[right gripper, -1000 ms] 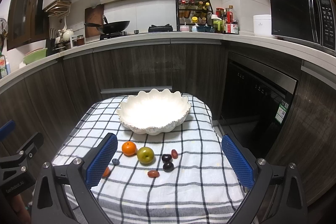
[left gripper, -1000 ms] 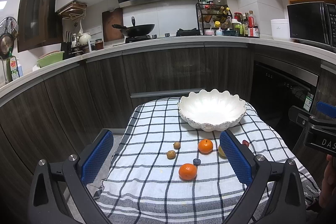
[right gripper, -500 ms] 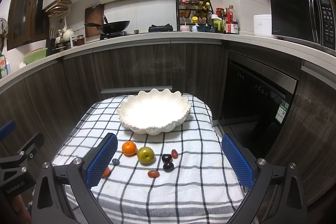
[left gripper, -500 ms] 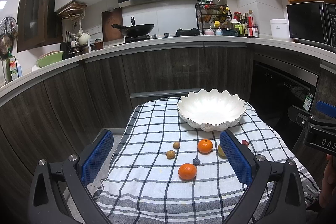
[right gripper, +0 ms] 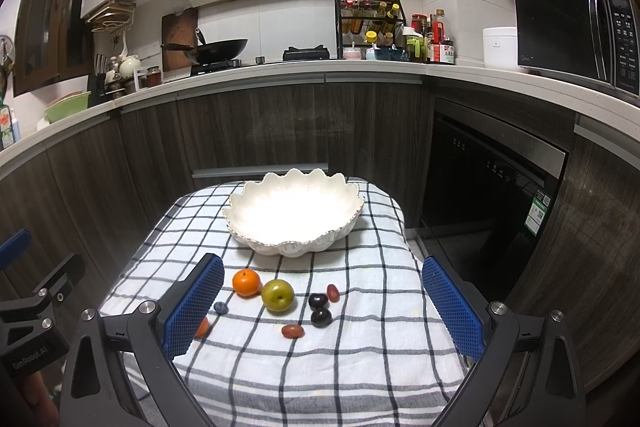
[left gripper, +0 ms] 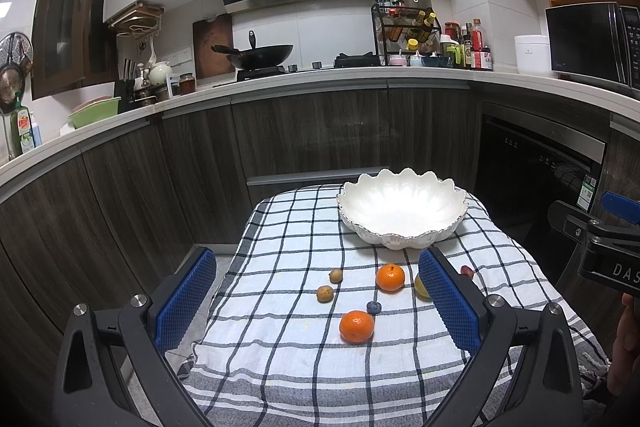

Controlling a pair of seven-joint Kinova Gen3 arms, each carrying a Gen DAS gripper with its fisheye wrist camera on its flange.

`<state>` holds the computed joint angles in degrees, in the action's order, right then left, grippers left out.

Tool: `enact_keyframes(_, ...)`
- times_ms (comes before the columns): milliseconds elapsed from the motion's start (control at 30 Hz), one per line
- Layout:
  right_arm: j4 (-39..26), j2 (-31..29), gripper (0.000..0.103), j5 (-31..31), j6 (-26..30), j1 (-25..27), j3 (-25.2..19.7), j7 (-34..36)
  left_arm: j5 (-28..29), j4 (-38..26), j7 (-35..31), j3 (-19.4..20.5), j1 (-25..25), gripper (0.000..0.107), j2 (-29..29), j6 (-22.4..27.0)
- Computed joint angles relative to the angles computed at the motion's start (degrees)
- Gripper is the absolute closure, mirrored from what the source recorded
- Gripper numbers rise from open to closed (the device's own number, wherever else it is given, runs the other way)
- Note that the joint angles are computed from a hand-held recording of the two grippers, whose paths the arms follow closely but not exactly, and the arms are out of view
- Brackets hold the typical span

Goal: Organize fruits

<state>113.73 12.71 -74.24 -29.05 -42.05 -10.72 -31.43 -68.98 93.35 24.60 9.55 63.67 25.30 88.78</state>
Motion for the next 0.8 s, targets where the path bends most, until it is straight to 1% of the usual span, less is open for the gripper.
enact_keyframes(567, -0.44, 0.6, 0.002, -0.26, 0.81, -0.02, 0.39, 0.25, 0.45, -0.89, -0.32, -0.1, 0.49, 0.004, 0.48, 0.11)
enact_keyframes(800, -0.84, 1.56, 0.002, 1.1, 1.03, -0.3, 0.72, -0.7, 0.13, -1.25, -0.32, -0.5, 0.45, 0.004, 1.37, -0.36)
